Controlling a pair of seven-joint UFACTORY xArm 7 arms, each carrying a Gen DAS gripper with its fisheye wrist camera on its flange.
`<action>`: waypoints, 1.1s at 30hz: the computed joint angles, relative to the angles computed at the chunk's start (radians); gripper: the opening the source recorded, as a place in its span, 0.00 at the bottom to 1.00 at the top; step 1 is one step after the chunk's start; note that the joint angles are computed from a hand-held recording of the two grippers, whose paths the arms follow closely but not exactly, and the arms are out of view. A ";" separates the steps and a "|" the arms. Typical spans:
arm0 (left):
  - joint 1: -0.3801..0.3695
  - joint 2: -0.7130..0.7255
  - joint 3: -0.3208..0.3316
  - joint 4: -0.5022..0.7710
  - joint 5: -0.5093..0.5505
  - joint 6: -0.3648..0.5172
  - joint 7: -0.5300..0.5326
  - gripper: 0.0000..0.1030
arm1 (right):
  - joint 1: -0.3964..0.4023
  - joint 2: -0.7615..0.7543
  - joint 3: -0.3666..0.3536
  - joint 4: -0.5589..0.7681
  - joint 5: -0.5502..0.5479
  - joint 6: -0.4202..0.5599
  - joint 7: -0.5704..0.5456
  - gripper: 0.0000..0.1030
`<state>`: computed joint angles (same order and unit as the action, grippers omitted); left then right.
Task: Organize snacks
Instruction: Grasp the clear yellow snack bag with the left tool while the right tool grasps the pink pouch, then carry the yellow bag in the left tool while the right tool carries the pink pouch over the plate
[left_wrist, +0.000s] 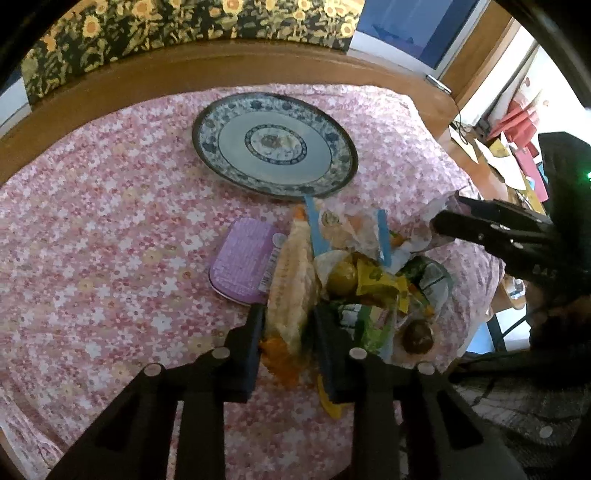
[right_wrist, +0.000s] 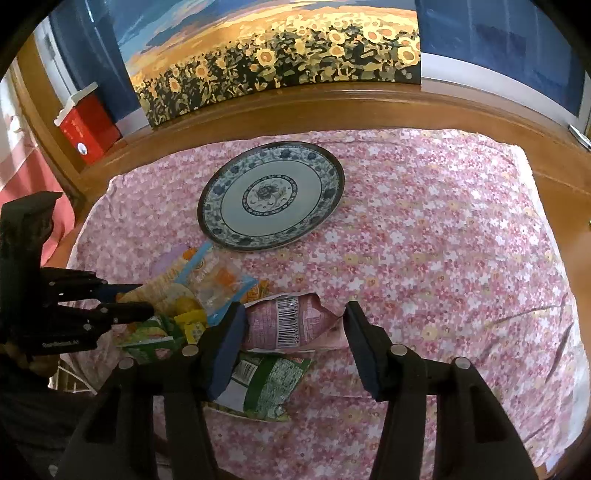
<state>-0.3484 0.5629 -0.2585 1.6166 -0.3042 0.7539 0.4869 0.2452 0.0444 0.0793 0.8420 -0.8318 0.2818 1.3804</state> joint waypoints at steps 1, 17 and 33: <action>0.003 -0.007 -0.001 -0.008 -0.003 -0.008 0.004 0.25 | 0.001 -0.004 0.000 0.000 -0.009 0.004 0.007 0.53; 0.016 -0.079 -0.011 -0.056 -0.042 -0.045 0.023 0.24 | -0.065 -0.104 0.045 -0.032 -0.114 -0.017 0.130 0.53; -0.005 -0.038 0.020 0.088 -0.023 0.087 -0.036 0.23 | -0.078 -0.075 0.031 0.047 0.173 -0.022 -0.207 0.53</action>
<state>-0.3533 0.5252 -0.2381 1.7046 -0.3271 0.8409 0.4510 0.1673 -0.0307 0.1107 0.8886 -0.6586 0.2593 1.1730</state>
